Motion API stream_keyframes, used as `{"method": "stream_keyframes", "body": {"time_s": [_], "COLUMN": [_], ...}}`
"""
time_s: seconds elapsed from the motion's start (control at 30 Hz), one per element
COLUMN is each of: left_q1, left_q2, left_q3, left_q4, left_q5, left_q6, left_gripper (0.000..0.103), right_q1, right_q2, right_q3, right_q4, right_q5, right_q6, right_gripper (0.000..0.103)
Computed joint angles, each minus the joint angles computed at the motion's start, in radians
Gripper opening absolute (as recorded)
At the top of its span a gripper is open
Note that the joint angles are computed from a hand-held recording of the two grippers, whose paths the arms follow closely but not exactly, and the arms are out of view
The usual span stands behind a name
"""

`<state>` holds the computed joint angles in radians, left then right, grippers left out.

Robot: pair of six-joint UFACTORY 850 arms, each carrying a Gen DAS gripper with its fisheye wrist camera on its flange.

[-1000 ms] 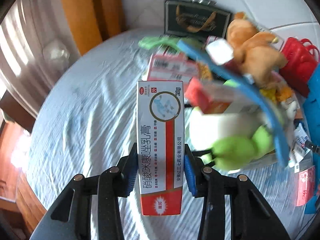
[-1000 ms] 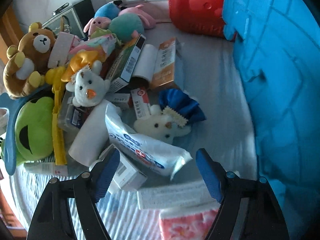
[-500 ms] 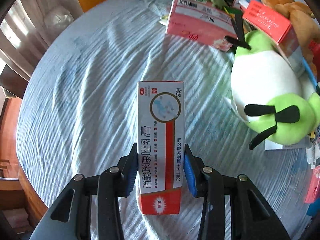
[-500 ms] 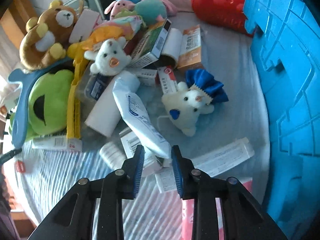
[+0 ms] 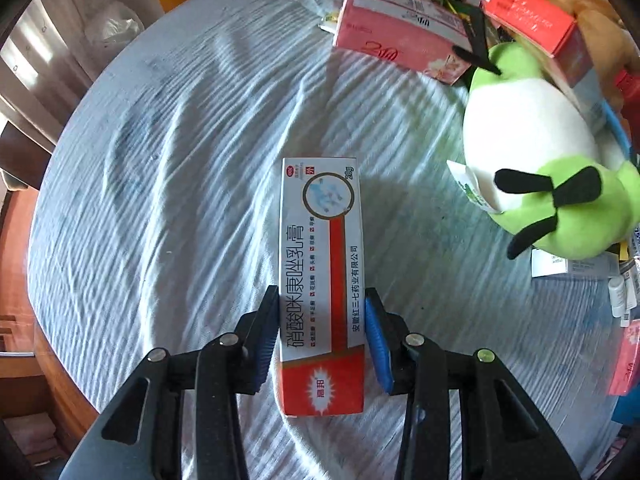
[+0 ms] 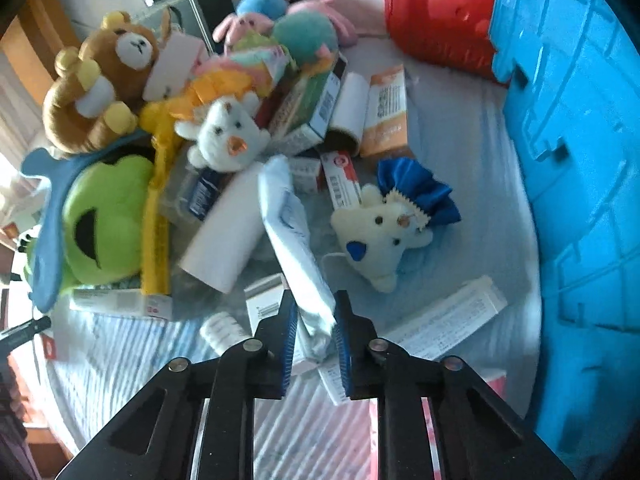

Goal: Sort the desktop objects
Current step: 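Lift the ointment box and white tube and carry them over the blue bin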

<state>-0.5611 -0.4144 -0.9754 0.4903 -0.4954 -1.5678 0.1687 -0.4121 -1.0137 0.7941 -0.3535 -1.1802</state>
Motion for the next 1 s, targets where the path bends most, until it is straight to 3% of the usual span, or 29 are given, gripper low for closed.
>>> {"method": "stream_keyframes", "body": {"time_s": [0.23,0.43,0.6,0.83,1.0], "left_q1": [-0.042,-0.152,-0.257,-0.38,-0.43], "left_q2": [0.065,0.177,0.189,0.163,0.106], "left_q3": [0.019,0.057,-0.015,-0.14,-0.257], "left_q4": [0.153,0.376,0.492,0.603,0.68], "left_q5": [-0.046,-0.17,-0.307,-0.448,-0.488], "left_q6": [-0.155,-0.372,-0.456,-0.492,-0.459], "left_gripper": [0.04,0.04,0.04,0.04,0.04], "right_q1": [-0.002,-0.036,-0.096,-0.234,-0.358], "right_q2": [0.138,0.271,0.418,0.611,0.689], "right_q3": [0.104,0.184,0.253,0.331,0.354], "right_q4": [0.249,0.461,0.578,0.673,0.721], "right_q5": [0.021,-0.033,-0.121,-0.302,-0.429], "right_q6": [-0.274,-0.505,-0.629,-0.733,-0.778], "right_gripper": [0.015,0.015,0.015,0.015,0.015]}}
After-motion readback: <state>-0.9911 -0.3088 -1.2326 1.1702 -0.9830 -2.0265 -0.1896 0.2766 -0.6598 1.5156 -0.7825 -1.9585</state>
